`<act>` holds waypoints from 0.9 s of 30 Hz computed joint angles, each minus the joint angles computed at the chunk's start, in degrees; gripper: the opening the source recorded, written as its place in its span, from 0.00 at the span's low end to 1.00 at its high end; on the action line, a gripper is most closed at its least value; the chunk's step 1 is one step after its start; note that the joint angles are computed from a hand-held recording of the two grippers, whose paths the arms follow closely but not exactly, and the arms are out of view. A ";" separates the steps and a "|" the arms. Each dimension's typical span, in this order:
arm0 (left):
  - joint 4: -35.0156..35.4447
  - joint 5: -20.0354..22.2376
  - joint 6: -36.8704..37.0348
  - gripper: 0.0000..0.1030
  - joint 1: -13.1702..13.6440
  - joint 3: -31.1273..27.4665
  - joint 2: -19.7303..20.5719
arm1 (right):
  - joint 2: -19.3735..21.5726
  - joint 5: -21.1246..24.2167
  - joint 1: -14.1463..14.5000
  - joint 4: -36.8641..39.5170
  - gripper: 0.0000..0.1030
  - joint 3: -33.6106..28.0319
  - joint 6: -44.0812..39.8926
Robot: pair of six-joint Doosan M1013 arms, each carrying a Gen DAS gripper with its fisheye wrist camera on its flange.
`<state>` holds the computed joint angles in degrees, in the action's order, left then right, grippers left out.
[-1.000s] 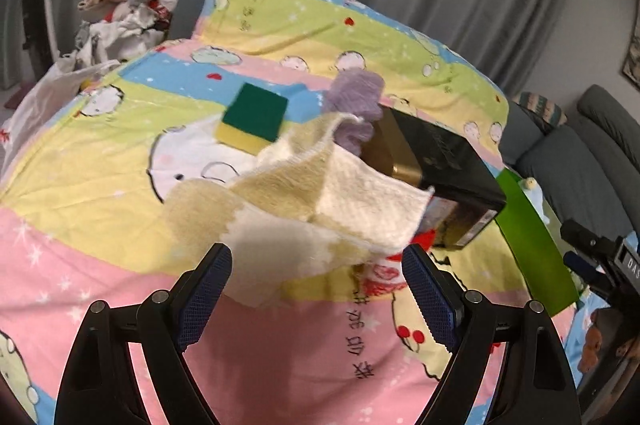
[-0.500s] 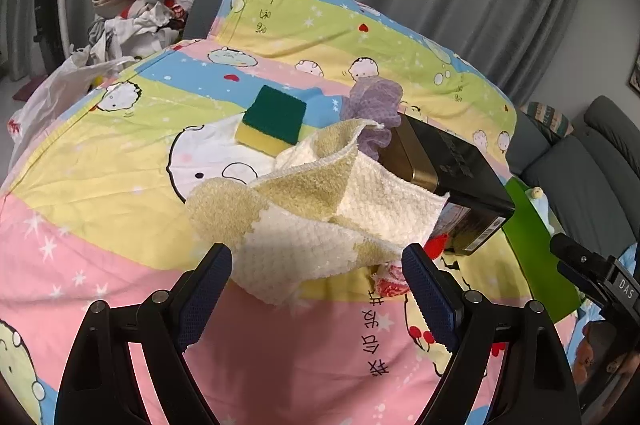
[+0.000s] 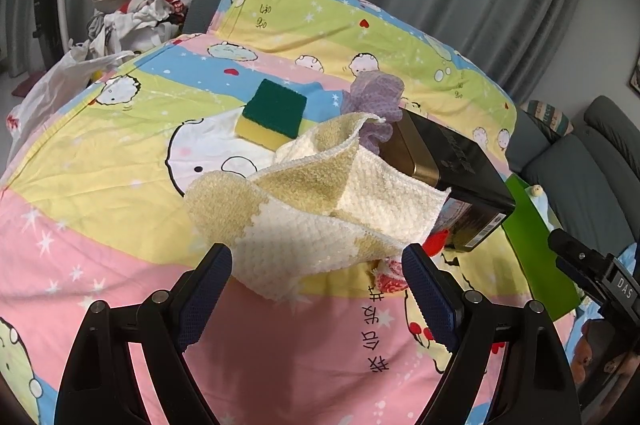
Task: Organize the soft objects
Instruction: 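Grasp the cream towel with the right gripper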
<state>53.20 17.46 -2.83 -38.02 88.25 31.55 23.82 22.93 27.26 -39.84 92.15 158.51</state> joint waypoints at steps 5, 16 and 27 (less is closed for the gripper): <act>-0.32 -0.16 0.51 0.85 0.04 0.02 -0.06 | 0.31 -1.20 -0.01 4.52 0.89 -0.45 -5.07; -1.77 3.06 1.22 0.85 0.57 0.47 -0.71 | 3.41 -1.76 0.04 40.43 0.78 -5.63 -39.12; -21.18 3.81 16.26 0.85 2.59 -0.77 0.65 | 10.67 9.02 -0.06 67.20 0.83 -14.98 -57.87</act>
<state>32.02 21.27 13.42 -35.43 87.49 32.20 34.48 31.95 27.20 27.36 77.17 100.64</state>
